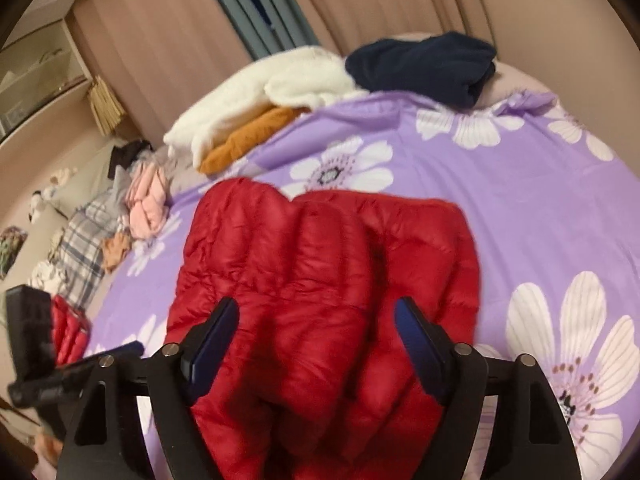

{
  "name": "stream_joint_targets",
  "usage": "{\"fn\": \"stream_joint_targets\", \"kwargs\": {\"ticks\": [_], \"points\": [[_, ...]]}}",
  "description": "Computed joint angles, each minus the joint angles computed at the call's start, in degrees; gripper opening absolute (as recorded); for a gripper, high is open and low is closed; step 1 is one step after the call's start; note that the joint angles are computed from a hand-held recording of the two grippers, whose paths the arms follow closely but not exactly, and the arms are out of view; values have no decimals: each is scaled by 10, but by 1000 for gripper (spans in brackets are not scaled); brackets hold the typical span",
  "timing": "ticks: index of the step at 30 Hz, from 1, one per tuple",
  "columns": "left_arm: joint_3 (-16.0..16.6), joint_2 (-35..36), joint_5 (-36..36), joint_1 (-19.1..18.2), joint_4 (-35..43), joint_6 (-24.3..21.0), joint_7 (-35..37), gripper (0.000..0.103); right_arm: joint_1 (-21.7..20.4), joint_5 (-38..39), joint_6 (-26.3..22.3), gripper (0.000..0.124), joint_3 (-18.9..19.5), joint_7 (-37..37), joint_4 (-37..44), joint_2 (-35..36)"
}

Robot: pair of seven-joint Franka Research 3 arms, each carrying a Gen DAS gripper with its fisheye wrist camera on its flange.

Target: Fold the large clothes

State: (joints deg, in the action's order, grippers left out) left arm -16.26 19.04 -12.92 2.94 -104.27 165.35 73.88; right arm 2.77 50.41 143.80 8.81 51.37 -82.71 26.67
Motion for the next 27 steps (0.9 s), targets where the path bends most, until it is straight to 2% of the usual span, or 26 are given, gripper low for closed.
{"fn": "stream_joint_targets", "kwargs": {"ticks": [1,3,5,8,15,20,21,23,27], "points": [[-15,5,-23,15,3,1,14,78,-2,3,-1,82,0,3,0,0],[-60,22,-92,56,15,1,64,78,-6,9,-8,93,-3,24,3,6],[-92,37,-149,85,28,-3,105,80,-13,16,-22,97,-4,47,12,16],[-124,61,-226,113,49,-11,153,83,-25,22,-53,102,-6,98,34,38],[-117,103,-299,108,99,-50,188,83,-59,61,-126,102,12,160,89,100],[-114,124,-329,101,124,-59,205,86,-68,78,-150,102,27,180,118,134],[-118,126,-341,105,122,-58,215,89,-68,77,-154,102,28,184,125,140],[-107,130,-338,94,127,-59,205,98,-70,74,-177,102,31,202,147,157],[-103,151,-336,89,150,-72,196,100,-76,67,-214,102,37,232,180,185]]}}
